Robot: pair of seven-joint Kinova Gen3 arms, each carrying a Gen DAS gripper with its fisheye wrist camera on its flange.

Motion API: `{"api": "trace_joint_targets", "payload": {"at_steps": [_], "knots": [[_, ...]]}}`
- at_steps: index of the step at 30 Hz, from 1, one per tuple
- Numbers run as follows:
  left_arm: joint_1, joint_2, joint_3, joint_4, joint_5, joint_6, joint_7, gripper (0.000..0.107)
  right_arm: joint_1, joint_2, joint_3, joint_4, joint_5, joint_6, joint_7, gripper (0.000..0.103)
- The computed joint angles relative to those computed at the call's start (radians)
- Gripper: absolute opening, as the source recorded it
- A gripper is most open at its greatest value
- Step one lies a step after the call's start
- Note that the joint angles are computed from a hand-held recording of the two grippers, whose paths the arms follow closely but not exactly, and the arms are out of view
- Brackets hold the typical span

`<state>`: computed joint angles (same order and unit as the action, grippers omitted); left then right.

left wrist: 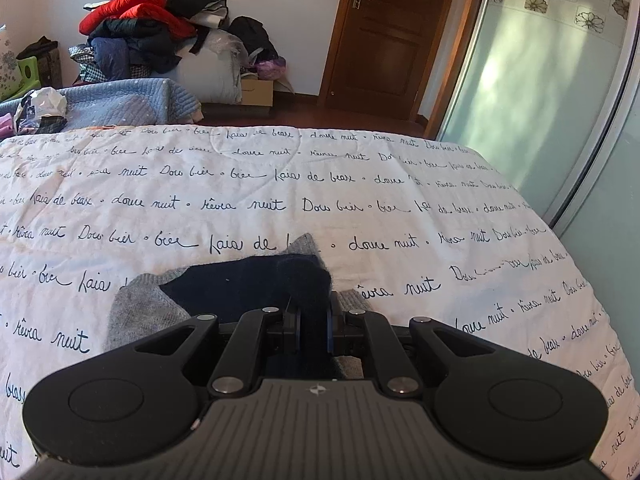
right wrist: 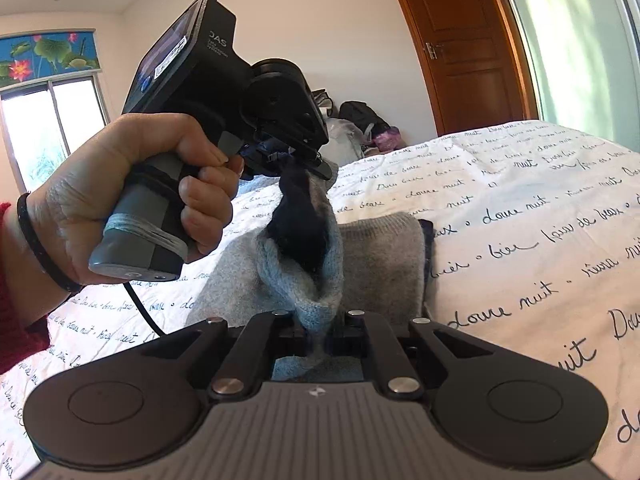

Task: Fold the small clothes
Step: 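Lower the folded edge onto the sweater with both grippers, then open both grippers to release the sweater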

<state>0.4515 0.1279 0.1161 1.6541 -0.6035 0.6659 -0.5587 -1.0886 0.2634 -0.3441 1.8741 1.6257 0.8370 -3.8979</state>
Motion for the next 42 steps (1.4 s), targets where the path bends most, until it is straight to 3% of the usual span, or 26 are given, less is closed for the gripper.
{"api": "trace_joint_targets", "payload": {"at_steps": [5,8,12,15,19,22,24,25,26,29,31,34,39,40,41,42], "knots": [[0.018,0.031,-0.001,-0.009,-0.005,-0.008,0.006,0.011,-0.002,-0.007,-0.005,0.005,-0.029,0.005,0.001,0.007],[0.04,0.055,-0.009,-0.014,-0.017,-0.016,0.015,0.011,0.062,0.0,-0.085,0.004,-0.04,0.028,0.001,0.007],[0.071,0.085,-0.024,-0.022,-0.026,-0.022,0.001,0.013,0.222,0.005,-0.243,0.009,-0.051,0.012,-0.021,0.007],[0.062,0.083,-0.02,-0.017,0.016,-0.045,-0.044,0.015,0.242,-0.005,-0.241,0.01,-0.089,-0.024,-0.009,0.013],[0.068,0.063,-0.031,-0.002,0.028,-0.066,-0.066,0.04,0.238,0.003,-0.259,-0.028,-0.194,0.045,0.085,0.031],[0.083,0.024,-0.042,0.03,-0.049,-0.071,-0.042,0.056,0.229,-0.022,-0.246,-0.012,-0.201,0.039,0.076,0.033],[0.077,-0.012,-0.045,0.061,-0.11,-0.069,-0.005,0.067,0.222,-0.039,-0.227,-0.006,-0.19,0.039,0.064,0.048],[0.061,-0.035,-0.043,0.082,-0.127,-0.074,0.008,0.073,0.237,-0.042,-0.236,-0.006,-0.178,0.044,0.055,0.067],[0.041,-0.055,-0.042,0.102,-0.137,-0.081,0.016,0.077,0.265,-0.043,-0.256,-0.007,-0.153,0.049,0.04,0.077],[-0.042,-0.098,-0.042,0.144,-0.081,-0.091,-0.044,0.077,0.404,-0.034,-0.324,-0.022,-0.073,-0.029,0.044,0.076],[-0.102,-0.117,-0.05,0.168,-0.003,-0.091,-0.109,0.077,0.496,-0.007,-0.341,-0.06,-0.076,-0.111,0.06,0.076],[-0.184,-0.138,-0.059,0.211,0.113,-0.114,-0.21,0.076,0.635,0.086,-0.379,-0.169,-0.184,-0.233,0.164,0.076],[-0.265,-0.139,-0.037,0.254,0.209,-0.132,-0.329,0.075,0.826,0.256,-0.499,-0.29,-0.33,-0.393,0.367,0.075],[-0.272,-0.136,-0.031,0.261,0.219,-0.143,-0.338,0.075,0.834,0.274,-0.513,-0.308,-0.343,-0.388,0.408,0.068],[-0.277,-0.131,-0.026,0.266,0.233,-0.155,-0.352,0.075,0.823,0.283,-0.512,-0.327,-0.354,-0.367,0.448,0.037],[-0.279,-0.124,-0.021,0.27,0.24,-0.167,-0.357,0.075,0.817,0.296,-0.527,-0.346,-0.361,-0.329,0.489,0.021]]}}
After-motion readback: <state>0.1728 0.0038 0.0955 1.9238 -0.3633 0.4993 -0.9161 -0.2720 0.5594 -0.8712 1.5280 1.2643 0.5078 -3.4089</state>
